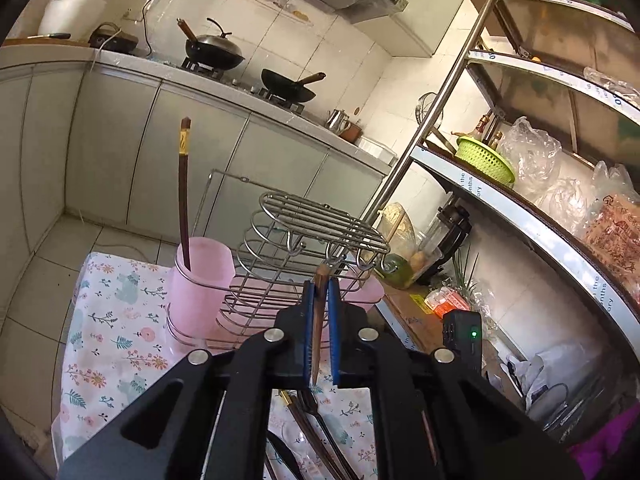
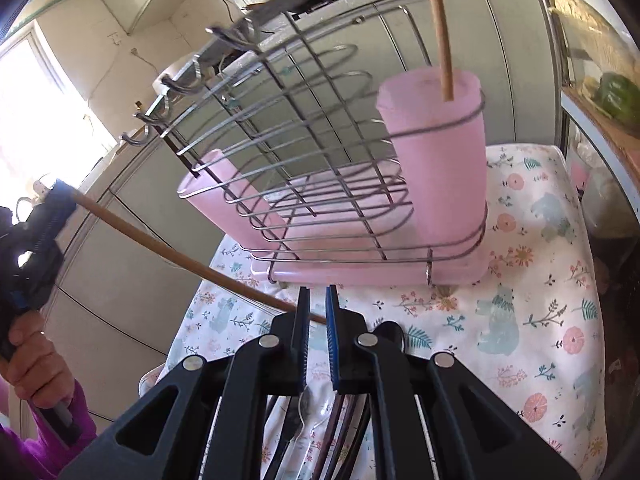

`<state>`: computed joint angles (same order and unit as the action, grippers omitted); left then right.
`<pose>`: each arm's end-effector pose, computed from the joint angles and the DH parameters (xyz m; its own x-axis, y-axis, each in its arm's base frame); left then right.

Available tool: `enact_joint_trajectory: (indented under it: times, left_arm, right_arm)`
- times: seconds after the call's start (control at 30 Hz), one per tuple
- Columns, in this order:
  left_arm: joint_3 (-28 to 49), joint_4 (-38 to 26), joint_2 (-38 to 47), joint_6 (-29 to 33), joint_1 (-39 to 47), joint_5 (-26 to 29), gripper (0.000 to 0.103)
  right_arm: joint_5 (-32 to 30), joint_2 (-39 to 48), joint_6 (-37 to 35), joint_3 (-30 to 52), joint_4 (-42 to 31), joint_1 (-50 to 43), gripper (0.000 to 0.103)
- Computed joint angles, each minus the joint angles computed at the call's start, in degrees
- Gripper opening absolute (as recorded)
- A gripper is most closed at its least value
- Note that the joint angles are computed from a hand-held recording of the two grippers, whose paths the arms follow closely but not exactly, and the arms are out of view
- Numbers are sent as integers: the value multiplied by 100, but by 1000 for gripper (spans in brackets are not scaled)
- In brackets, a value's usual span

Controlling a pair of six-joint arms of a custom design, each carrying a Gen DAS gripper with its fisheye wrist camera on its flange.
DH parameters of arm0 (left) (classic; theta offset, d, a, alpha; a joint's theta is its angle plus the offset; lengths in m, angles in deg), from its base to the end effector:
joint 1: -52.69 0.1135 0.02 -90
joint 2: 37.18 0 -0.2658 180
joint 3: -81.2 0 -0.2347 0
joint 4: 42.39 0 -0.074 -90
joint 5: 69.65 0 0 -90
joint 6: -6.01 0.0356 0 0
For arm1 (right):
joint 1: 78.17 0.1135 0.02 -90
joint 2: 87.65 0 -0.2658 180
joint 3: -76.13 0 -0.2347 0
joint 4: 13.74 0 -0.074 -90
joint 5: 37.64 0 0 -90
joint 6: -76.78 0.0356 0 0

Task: Organize utensils
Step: 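Lift both held chopsticks upright and carry them above the tall pink cup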

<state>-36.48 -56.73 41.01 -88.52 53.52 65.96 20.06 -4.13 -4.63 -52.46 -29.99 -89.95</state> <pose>0.2772 -0.0214 0.2597 -0.5495 -0.0632 -0.8331 0.5657 0.7056 -0.4267 0.2564 -0.0340 0.1751 -0.7495 0.2853 -0.5973 -0.0638 0.8671 0.4941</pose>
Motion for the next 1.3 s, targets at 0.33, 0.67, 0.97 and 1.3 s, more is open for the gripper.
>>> enact_joint_trajectory:
  times: [0.33,0.67,0.97,1.3]
  left_arm:
    - [-112,108,-490,-105,584,335,5]
    - [-200,81,-428,-39,1035,769,5]
    - [-190,63,-248,-9,1260,883,5]
    - [-211,80,-328,-114,1242,656,5]
  right_arm:
    - [2,993,-48,350,-139,336,8]
    - [1423,2490,-225,1639,-874,1291,9]
    - [1784,2713,-298,1775,-778,1632,10]
    - [830,1162,202,435,462,1186,7]
